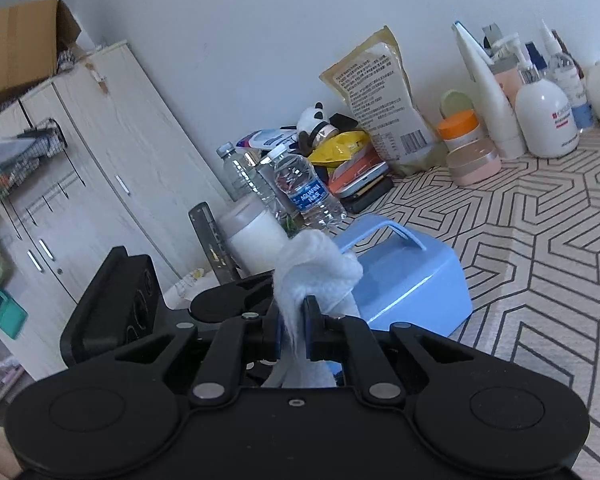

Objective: Clean container
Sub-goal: 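Rub the wipe along the caddy wall near the handle with the right gripper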

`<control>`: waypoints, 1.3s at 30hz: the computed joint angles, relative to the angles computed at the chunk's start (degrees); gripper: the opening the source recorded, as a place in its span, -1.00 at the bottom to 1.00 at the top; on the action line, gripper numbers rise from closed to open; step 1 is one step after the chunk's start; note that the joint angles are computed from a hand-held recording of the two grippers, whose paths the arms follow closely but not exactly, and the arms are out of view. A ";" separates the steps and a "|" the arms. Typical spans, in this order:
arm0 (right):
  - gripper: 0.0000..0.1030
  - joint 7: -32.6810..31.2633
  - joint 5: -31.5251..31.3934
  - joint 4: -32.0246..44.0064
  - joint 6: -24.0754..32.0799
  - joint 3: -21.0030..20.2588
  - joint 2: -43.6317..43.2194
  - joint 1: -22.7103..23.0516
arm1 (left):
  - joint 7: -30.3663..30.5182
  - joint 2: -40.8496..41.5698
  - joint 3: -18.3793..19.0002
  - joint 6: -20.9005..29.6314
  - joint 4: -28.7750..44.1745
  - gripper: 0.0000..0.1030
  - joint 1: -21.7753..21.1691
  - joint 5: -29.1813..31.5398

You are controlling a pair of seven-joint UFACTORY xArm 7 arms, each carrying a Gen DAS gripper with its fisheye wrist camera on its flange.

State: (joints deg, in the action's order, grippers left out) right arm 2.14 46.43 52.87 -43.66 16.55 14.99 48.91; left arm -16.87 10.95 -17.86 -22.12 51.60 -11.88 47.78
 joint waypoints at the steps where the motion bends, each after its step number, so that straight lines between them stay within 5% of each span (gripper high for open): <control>1: -0.67 -2.31 2.28 0.81 0.33 -0.23 0.00 0.81 | -0.90 0.48 -0.43 0.13 0.72 0.50 0.79 1.24; 2: -0.60 -4.51 4.59 1.43 0.43 -0.32 -0.12 1.53 | -1.24 0.65 -0.60 0.18 0.97 0.50 1.11 1.73; 4: 0.05 -8.93 9.18 2.65 0.31 -0.16 -0.36 2.67 | -1.68 1.12 -0.86 0.30 1.59 0.50 1.58 2.49; 5: 0.19 -12.49 12.91 3.81 0.29 -0.07 -0.38 3.46 | -1.63 1.10 -0.88 0.30 1.56 0.50 1.59 2.45; 9: 0.28 -22.65 23.32 7.02 -2.24 1.57 0.23 4.19 | -2.74 1.73 -1.53 0.48 2.46 0.50 2.62 3.94; 11: 0.16 -23.95 25.39 7.13 -3.48 2.51 0.19 3.66 | -2.77 1.66 -1.55 0.48 2.39 0.50 2.61 3.91; 13: -0.78 -20.68 24.56 5.47 -4.38 3.22 -0.37 2.61 | -2.43 1.59 -1.37 0.43 2.23 0.50 2.35 3.51; 14: -0.89 -17.39 23.00 4.12 -5.04 3.42 -0.65 2.04 | -2.66 1.70 -1.51 0.47 2.40 0.50 2.55 3.81; 21: -0.89 -9.76 19.90 1.42 -4.60 3.41 -0.89 0.00 | -3.46 1.77 -1.87 0.60 2.61 0.50 2.99 4.49; 26: -0.89 5.34 7.53 -2.26 -5.26 4.16 0.43 -3.65 | -2.34 1.06 -1.16 0.43 1.72 0.49 1.93 3.03; 34: -0.89 0.28 4.19 2.05 -2.56 1.24 1.89 0.07 | 0.14 -0.45 0.04 -0.05 -0.53 0.50 -0.53 -0.50; 39: -0.90 -4.03 7.99 2.86 -1.86 0.19 1.46 1.33 | 7.16 -2.61 2.17 -0.47 -4.23 0.50 -5.99 -10.04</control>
State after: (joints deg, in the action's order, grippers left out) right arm -1.89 54.42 55.73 -45.51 16.73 16.45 50.24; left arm -9.71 8.34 -15.68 -22.60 47.37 -17.86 37.74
